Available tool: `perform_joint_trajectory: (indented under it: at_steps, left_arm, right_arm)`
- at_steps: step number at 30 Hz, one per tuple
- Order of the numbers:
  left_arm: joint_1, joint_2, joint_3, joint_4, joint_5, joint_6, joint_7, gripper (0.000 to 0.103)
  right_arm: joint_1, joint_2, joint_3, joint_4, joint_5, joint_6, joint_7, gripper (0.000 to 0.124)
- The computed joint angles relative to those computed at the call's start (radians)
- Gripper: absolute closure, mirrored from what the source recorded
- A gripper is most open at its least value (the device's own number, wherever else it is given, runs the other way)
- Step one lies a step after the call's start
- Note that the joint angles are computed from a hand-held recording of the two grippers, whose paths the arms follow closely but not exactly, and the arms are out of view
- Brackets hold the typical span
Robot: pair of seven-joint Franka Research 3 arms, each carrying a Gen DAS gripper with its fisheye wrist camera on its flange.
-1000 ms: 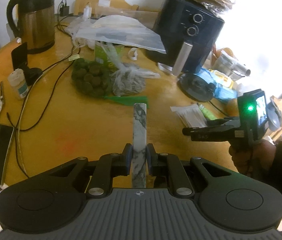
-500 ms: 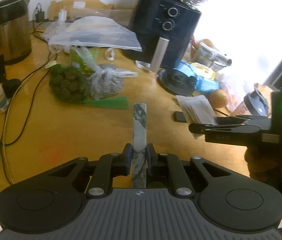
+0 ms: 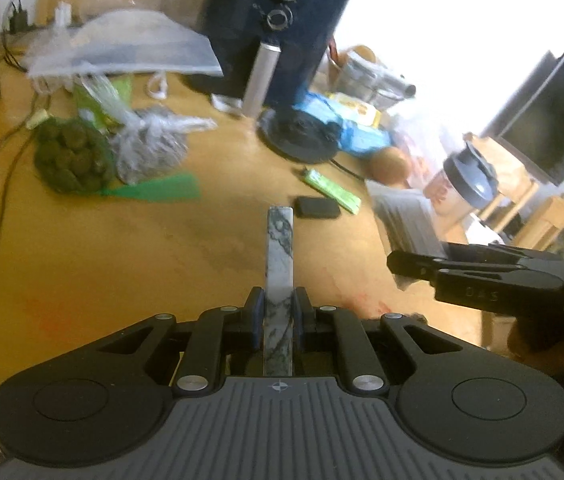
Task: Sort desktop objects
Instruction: 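Lift the swab pack and carry it and the strip over the cardboard box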
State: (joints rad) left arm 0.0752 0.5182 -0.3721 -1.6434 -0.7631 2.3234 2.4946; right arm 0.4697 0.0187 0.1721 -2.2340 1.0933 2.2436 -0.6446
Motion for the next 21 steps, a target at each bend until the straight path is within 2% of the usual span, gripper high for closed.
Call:
perform_joint_trajectory:
  at_steps: [11, 21]
  left_arm:
    - [0.001, 0.039, 0.010, 0.035, 0.051, -0.114, -0.049, 0.087]
    - [-0.008, 0.048, 0.020, 0.036, 0.090, -0.153, -0.092, 0.087]
  right_arm:
    - [-0.037, -0.022, -0.029, -0.028, 0.030, 0.010, 0.018, 0.059]
    - [-0.058, -0.019, -0.039, -0.034, 0.026, 0.033, 0.035, 0.059]
